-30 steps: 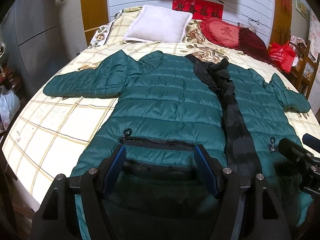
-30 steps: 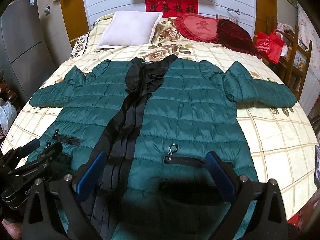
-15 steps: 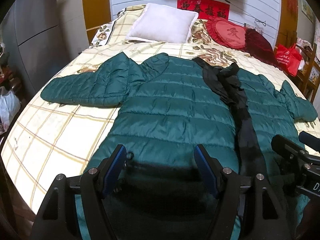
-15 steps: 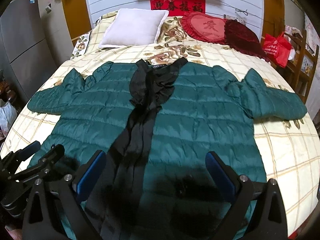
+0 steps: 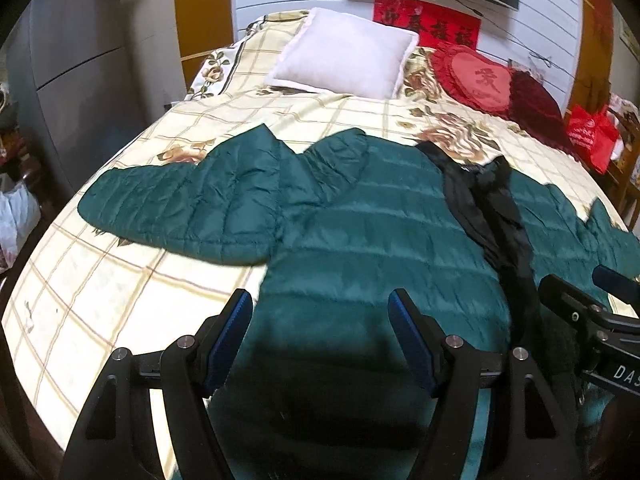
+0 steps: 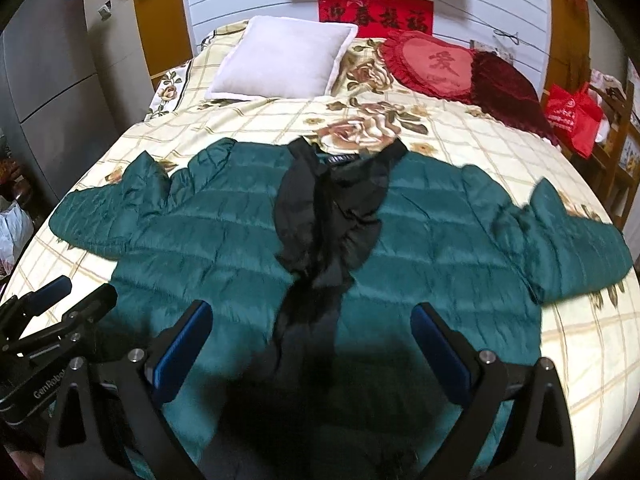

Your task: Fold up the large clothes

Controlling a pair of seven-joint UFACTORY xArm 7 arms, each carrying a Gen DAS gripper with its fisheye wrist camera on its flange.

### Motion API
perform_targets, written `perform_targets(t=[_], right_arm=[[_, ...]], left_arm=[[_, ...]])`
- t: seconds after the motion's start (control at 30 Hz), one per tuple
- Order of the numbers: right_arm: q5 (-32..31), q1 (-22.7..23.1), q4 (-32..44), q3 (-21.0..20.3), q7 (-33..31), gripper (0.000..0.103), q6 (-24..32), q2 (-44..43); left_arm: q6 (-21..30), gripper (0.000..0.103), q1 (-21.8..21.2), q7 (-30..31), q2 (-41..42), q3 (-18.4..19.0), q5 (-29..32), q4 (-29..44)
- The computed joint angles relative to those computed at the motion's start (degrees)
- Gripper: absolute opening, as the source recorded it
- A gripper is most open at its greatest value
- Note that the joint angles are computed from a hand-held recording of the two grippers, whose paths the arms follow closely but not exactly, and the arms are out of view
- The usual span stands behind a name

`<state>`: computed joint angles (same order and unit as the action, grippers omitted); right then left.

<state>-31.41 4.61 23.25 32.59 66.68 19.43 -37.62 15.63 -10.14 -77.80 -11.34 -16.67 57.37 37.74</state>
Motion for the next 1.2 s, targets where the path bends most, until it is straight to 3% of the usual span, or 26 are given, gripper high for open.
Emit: perform_targets(t=[0.2,0.5,0.63,0.9,0.97,1.07,1.2], right_arm=[[-6.66,-8.98,6.68,4.4,2.71,0.101,-3.5,8.9],[-22.95,-16.11,15.16,7.66,13.52,0.102,-3.66,22.27],[-29.73,-16.5,17.86,7.24,18.54,0.102,-2.83,27.0],[-33.84,-11.6,20.65,3.4,21.01,0.102,-0.21,31.84],[-33.69,-10.08,20.77,2.13,20.59,0.102,0.22,31.96],[-33.45,-7.88,20.95,0.13,20.17,0.102,0.26,32.08],[-32.57,-4.84,20.58,-2.69,19.05,0.102,-0.15,31.62]], left_arm=[[-0.42,0.072,0.94,-0.7,4.62,2.61,2.54,3.79],[-0.77,0.072,-0.06,0.16,9.8,8.45,3.67,7.37],[-1.83,0.072,0.38,2.09,10.92,10.56,1.55,7.7],[-3.19,0.072,2.27,3.17,11.71,13.08,1.84,7.62],[-4.3,0.072,2.71,5.94,11.99,13.47,-1.09,7.4],[-6.79,0.072,3.83,13.79,12.29,14.31,-10.45,6.25],[-11.42,0.072,6.49,26.32,12.1,15.82,-27.78,3.69]])
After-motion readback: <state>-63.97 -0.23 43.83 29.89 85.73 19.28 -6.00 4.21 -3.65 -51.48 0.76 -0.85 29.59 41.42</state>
